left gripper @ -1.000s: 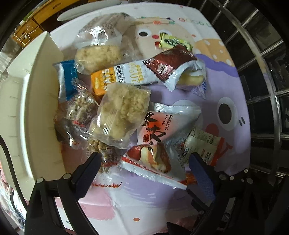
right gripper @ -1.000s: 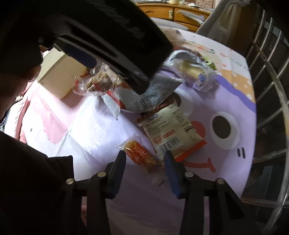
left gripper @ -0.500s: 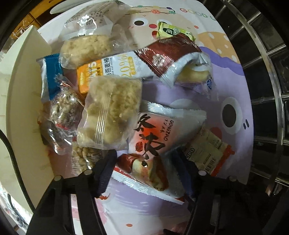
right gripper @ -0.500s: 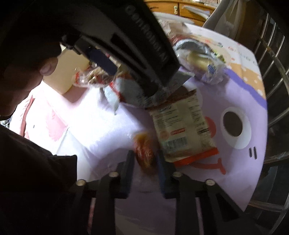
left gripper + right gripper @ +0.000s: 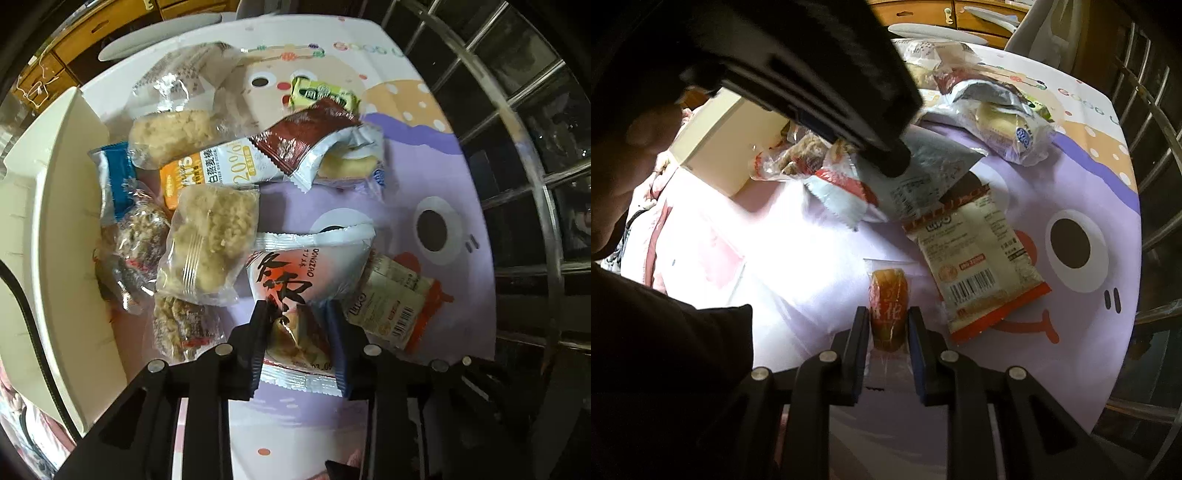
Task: Organize snacks
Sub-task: 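Grasp the small orange candy with the right tool while the left tool grasps the red-and-white pastry pack, then carry both snacks over the white tray and open both tools to drop them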
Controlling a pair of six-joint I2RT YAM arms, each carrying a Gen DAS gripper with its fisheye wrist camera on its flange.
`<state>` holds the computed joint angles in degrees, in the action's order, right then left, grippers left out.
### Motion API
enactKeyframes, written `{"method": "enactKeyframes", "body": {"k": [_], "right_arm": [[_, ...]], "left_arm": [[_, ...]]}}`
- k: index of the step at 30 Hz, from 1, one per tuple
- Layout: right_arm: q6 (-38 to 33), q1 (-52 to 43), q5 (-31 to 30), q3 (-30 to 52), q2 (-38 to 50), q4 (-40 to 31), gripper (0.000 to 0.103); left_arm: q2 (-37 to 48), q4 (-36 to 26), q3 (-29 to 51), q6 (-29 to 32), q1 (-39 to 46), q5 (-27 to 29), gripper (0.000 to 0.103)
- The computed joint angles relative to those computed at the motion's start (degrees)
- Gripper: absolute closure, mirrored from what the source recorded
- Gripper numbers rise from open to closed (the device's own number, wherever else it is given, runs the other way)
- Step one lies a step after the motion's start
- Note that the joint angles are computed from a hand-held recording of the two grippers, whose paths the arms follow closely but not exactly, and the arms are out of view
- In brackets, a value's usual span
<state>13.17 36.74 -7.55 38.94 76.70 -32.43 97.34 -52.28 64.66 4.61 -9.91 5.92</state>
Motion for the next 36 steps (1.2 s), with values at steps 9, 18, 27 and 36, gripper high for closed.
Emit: {"method": "enactKeyframes", "body": {"k": [9,18,27,36], "right_arm": [[-0.2,0.1,1.3,2.1,-4.2,-4.8,0.082],[2.4,1.6,3.1,5.1,-7.4,-8.1,0.082],[10.3,6.3,8.3,13.9,-3.3,-9.9,0.082],[23.0,14.0,15.7,24.6,3.0,-11.5,0.082]], "left_arm": [[-9.3,-3.5,0.3,2.6,3.2,1.3,0.075],[-19.3,-7.0,0.4,8.3,13.4,6.3,0.075],[-21.4,-11.6,4.4,22.8,32.6,20.0,0.075],[-12.8,-19.5,16.2,39.3,49.4,27.9,0.074]]}}
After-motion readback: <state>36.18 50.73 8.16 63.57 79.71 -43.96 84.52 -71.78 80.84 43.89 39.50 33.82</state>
